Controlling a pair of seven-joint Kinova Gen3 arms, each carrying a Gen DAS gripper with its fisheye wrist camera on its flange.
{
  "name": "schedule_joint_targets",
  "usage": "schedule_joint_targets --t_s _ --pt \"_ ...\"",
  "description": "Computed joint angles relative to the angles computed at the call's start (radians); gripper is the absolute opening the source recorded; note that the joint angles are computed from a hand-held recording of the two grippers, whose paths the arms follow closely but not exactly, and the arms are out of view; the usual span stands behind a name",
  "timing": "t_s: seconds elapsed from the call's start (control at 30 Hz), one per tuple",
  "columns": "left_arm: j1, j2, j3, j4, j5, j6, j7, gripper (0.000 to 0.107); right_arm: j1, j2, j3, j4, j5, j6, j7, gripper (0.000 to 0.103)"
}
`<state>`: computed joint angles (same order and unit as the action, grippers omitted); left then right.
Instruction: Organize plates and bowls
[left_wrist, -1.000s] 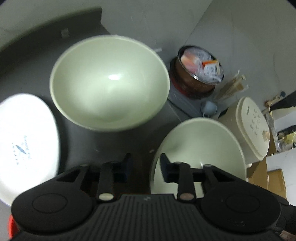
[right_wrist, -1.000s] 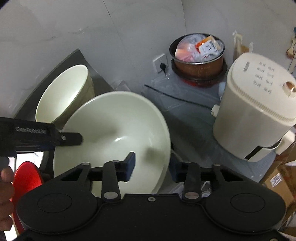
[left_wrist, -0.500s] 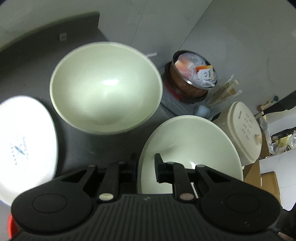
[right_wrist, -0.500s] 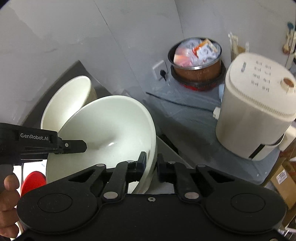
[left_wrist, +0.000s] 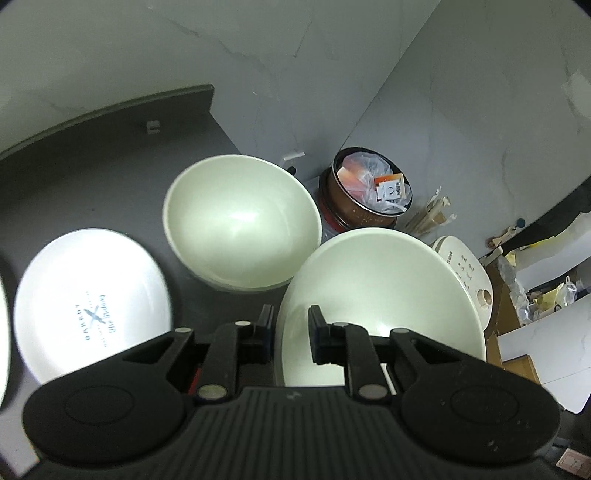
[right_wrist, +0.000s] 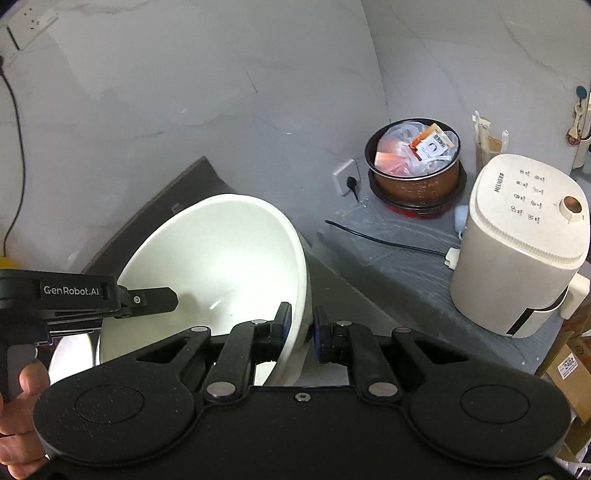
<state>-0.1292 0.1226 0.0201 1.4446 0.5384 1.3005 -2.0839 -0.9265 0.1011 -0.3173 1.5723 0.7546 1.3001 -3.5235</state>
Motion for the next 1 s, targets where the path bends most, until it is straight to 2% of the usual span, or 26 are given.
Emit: schedule_joint_targets --t_s 0.23,0.7,1.0 --pt "-0.067 -0.027 -0.041 0.014 0.041 0.056 -0.079 0.017 -0.058 0.044 -0.005 -0.075 0.019 0.055 -0.004 0.013" --pt "-0.185 -0.044 -0.11 0.033 0.052 0.174 -0.196 0.018 -0.17 0.133 0.049 -0.205 -0.019 0.1 0.011 0.017" --pt "-0.223 -0.04 -0.124 0.068 0.028 0.191 -0.245 0.018 -0.215 0.186 0.081 -0.26 -0.068 0.111 -0.001 0.023"
